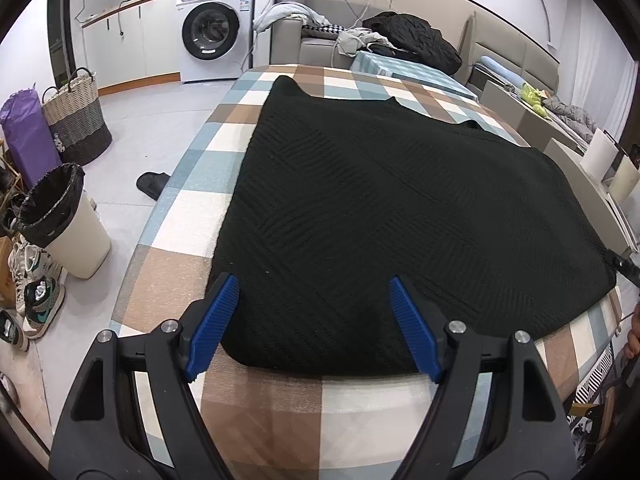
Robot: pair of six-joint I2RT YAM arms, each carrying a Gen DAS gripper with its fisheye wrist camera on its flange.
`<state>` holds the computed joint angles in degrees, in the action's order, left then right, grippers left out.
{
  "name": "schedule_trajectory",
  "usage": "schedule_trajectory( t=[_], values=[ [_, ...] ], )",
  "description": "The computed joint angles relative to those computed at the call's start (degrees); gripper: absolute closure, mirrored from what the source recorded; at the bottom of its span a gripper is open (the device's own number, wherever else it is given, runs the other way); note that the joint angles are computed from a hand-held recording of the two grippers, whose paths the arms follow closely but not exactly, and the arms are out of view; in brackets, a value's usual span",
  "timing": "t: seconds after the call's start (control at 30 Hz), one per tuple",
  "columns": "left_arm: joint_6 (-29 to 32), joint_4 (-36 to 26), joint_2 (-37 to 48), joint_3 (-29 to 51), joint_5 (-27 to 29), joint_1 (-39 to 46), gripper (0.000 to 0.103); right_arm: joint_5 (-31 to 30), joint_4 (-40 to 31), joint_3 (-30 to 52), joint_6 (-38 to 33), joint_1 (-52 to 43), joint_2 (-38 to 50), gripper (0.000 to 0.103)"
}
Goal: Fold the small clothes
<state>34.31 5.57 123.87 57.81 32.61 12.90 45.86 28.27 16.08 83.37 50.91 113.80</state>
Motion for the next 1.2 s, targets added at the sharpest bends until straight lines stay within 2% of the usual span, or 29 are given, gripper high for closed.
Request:
schedule_trajectory(
  t=[0.03,0.1,0.23,0.27,0.3,0.37,0.43,0.47,0.57,0.67,0.77,0.83,0.87,0.9,0.93,1.03,1.13,1.2],
  values=[
    [0.3,-0.2,0.0,0.0,0.2,-0.1,0.027,-0.5,5.9,-1.8,-1.0,-0.8,1.1,0.071],
    [0.7,-0.5,0.1,0.0,0.4,-0.1,0.027,-2.0,13.3,-3.3,-4.0,-3.6,2.9,0.070],
    [0.8,-0.3,0.2,-0.2,0.4,-0.3,0.027,-5.3,15.6,-1.9,-8.6,-10.2,4.1,0.071],
    [0.7,-0.3,0.2,-0.2,0.5,-0.3,0.027,-5.7,15.2,-1.3,-9.8,-11.4,4.1,0.078],
    [0.7,0.0,0.1,-0.4,0.7,-0.4,0.027,-6.2,14.8,-0.7,-11.6,-12.1,3.6,0.091],
    [0.5,0.2,0.1,-0.6,0.9,-0.4,0.027,-4.2,15.7,-0.6,-14.2,-11.3,2.4,0.096],
    [0.6,0.3,0.1,-0.6,0.7,-0.5,0.027,-0.8,11.6,0.3,-14.9,-9.1,0.1,0.097],
    [0.6,0.3,0.1,-0.8,0.6,-0.6,0.027,-0.4,5.8,1.8,-13.7,-9.0,-0.9,0.097],
    [0.9,0.5,-0.2,-1.2,0.5,-0.8,0.027,-2.7,-2.1,4.3,-10.2,-11.0,0.1,0.097],
    [1.2,0.1,-0.3,-1.2,2.1,-0.3,0.027,-3.4,-2.8,3.9,-10.0,-10.5,-0.3,0.092],
    [1.6,-1.0,-1.2,-1.5,4.5,0.2,0.027,-0.3,-8.1,3.6,-8.5,-6.4,-5.3,0.087],
    [2.7,-0.5,-2.6,-3.2,5.4,-0.3,0.027,2.1,-13.7,4.9,-7.1,-3.0,-8.5,0.079],
    [3.4,0.3,-3.5,-4.6,5.7,-0.9,0.027,3.2,-15.5,5.7,-6.5,-1.2,-9.3,0.071],
    [4.2,0.7,-4.2,-5.8,5.8,-1.8,0.027,3.9,-15.4,6.5,-7.1,0.0,-9.4,0.060],
    [5.0,1.1,-4.8,-7.0,5.3,-3.0,0.027,3.8,-13.8,7.2,-8.4,0.6,-8.8,0.057],
    [7.0,3.2,-6.2,-10.5,3.4,-6.6,0.027,-1.5,-6.6,11.2,-16.0,-0.6,-3.3,0.054],
    [10.0,1.9,-5.7,-11.4,1.1,-9.4,0.027,-6.4,-6.5,17.0,-20.5,-2.7,2.8,0.054],
    [10.3,1.7,-4.8,-11.1,-0.8,-9.8,0.027,-8.6,-7.2,19.4,-21.8,-3.6,5.7,0.050]
  ],
)
